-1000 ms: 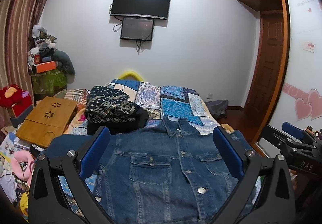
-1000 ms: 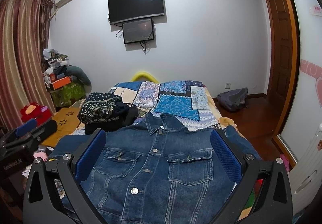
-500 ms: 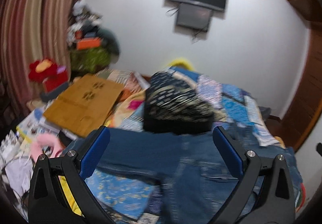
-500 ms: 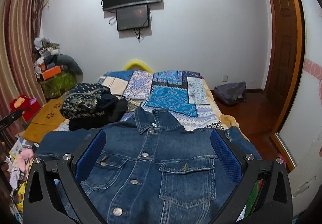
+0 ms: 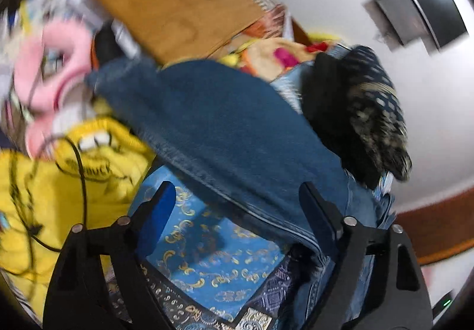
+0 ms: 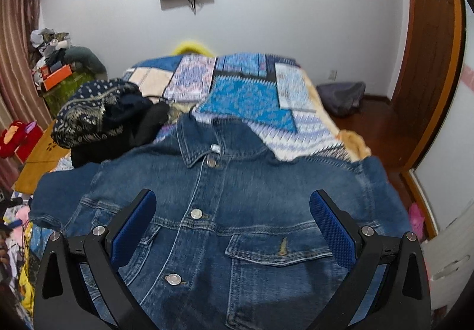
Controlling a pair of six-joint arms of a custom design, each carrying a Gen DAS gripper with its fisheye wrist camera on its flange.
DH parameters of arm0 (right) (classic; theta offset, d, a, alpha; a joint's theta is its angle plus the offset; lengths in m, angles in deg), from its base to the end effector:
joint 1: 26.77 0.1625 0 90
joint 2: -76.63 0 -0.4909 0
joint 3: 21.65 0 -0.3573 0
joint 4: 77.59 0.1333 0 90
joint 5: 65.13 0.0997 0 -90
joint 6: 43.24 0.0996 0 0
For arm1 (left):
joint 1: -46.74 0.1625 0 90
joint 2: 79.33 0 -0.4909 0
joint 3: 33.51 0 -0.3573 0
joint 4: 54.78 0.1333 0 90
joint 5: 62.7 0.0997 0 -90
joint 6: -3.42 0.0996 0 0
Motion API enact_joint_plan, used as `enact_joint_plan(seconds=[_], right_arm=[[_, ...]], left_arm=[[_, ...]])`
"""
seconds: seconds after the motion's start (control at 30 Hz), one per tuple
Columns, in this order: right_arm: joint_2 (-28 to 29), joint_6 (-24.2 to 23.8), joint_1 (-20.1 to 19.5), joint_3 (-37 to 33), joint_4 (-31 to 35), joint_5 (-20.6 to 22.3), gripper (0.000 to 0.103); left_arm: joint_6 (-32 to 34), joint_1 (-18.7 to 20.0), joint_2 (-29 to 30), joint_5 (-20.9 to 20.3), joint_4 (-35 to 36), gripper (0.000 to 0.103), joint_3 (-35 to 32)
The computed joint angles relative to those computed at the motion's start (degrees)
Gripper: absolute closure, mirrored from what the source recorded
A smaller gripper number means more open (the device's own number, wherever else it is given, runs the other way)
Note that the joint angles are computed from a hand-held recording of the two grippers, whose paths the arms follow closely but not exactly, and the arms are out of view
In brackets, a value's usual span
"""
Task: Fold large clothes
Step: 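Grasp the denim jacket's sleeve cuff with the left gripper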
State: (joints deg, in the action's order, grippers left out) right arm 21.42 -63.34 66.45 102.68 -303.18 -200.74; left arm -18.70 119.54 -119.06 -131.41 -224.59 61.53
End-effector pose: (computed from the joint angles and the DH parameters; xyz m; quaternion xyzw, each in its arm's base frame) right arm 0.0907 -0.5068 0.2954 -0.0522 -0.7981 0.4522 0.3948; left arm -0.0481 -0.7284 0.1394 -0.0804 0.9578 -0.2571 0.0998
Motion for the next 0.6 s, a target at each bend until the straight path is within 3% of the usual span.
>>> enact_joint_plan(seconds=[0.1, 0.3, 0.37, 0.43, 0.5, 0.6], right_arm=[[0.1, 1.4, -0.8, -0.7, 2.7, 0.7, 0.0], [0.4, 2.5, -1.6, -2.1, 6.2, 1.4, 0.0], [0.3, 2.6, -1.7, -2.3, 7.1, 1.5, 0.0], [0.4, 2.2, -1.7, -2.4, 7.0, 1.3, 0.0], [0.4, 2.1, -1.6, -2.3, 7.0, 1.3, 0.0], [0.2, 1.5, -1.5, -2.1, 6.4, 1.4, 0.0]], left_arm=[[-2.9, 2.1, 1.3, -2.3, 1.5, 0.037, -1.8], [-3.2, 2.9, 3.8, 0.8, 0.9, 0.053, -4.7], [-2.3, 2.4, 4.4, 3.3, 1.0, 0.061, -5.6], [-0.4, 1.2, 5.2, 7.6, 0.7, 0.077, -6.3], [2.1, 0.4, 6.1, 11.2, 0.3, 0.086, -7.3], [7.0, -1.7, 6.9, 16.1, -3.0, 0.092, -7.6]])
